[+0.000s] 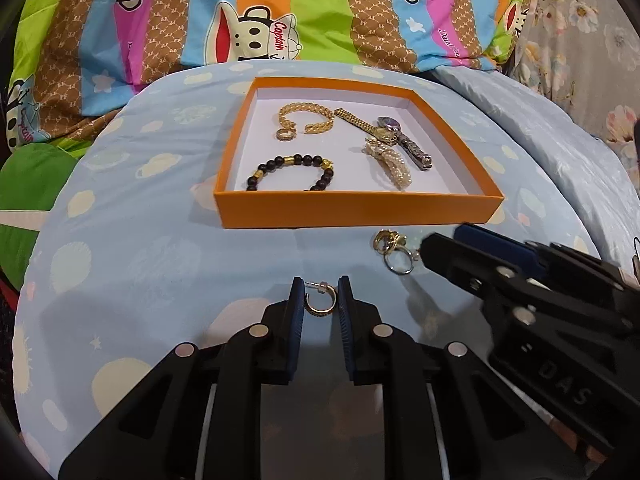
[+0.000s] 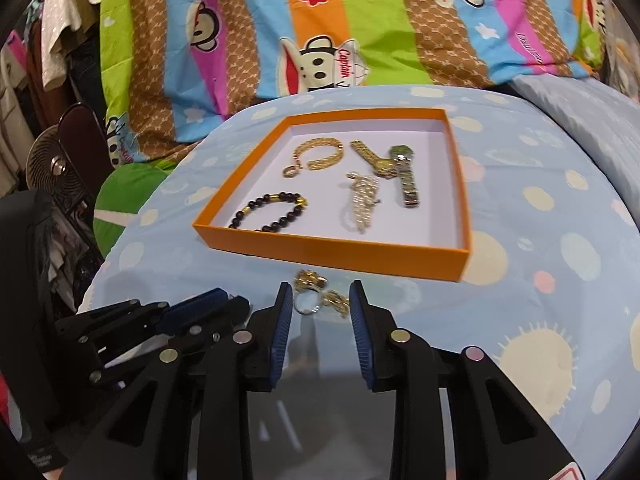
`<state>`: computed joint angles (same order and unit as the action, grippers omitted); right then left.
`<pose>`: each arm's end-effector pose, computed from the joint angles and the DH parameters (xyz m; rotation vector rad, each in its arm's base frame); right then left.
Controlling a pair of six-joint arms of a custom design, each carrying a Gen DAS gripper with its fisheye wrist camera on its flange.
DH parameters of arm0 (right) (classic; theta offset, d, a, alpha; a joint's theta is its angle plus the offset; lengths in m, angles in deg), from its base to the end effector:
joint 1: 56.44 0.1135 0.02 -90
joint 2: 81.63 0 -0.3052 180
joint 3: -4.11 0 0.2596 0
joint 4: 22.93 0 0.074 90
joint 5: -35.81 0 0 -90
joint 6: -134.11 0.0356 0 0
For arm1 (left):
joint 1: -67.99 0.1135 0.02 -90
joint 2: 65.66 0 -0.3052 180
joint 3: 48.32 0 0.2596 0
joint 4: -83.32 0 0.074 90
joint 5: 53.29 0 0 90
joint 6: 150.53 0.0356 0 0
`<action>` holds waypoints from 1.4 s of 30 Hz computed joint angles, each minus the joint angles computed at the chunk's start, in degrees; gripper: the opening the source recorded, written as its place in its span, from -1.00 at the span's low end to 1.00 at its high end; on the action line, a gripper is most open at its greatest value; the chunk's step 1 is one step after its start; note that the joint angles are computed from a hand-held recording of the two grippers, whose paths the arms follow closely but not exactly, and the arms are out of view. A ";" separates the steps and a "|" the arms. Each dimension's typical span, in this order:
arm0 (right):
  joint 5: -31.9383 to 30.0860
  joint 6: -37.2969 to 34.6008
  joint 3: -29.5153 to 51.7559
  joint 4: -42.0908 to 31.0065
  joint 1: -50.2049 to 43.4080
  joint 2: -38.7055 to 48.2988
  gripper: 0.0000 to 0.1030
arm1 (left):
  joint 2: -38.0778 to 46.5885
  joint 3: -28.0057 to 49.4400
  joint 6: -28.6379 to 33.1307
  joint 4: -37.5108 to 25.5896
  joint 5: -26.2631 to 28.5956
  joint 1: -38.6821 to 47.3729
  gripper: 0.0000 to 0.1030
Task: Organize jewelry
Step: 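Grasp a small gold piece with the right tool while the left tool holds the earring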
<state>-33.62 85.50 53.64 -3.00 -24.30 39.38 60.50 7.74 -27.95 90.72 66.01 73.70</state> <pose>0.2831 0.1631 0.0449 0.3441 2.3745 0.1517 0.3367 0.0162 0.0225 0.7353 2.3950 -0.4183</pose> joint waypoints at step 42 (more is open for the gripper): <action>-2.15 -4.20 9.55 -7.87 -0.59 4.48 -0.70 | 0.15 2.20 2.69 -5.29 3.73 5.56 -0.68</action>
<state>-35.77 81.30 63.19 -10.87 -24.89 43.86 60.65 9.93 -25.26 85.43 69.74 79.26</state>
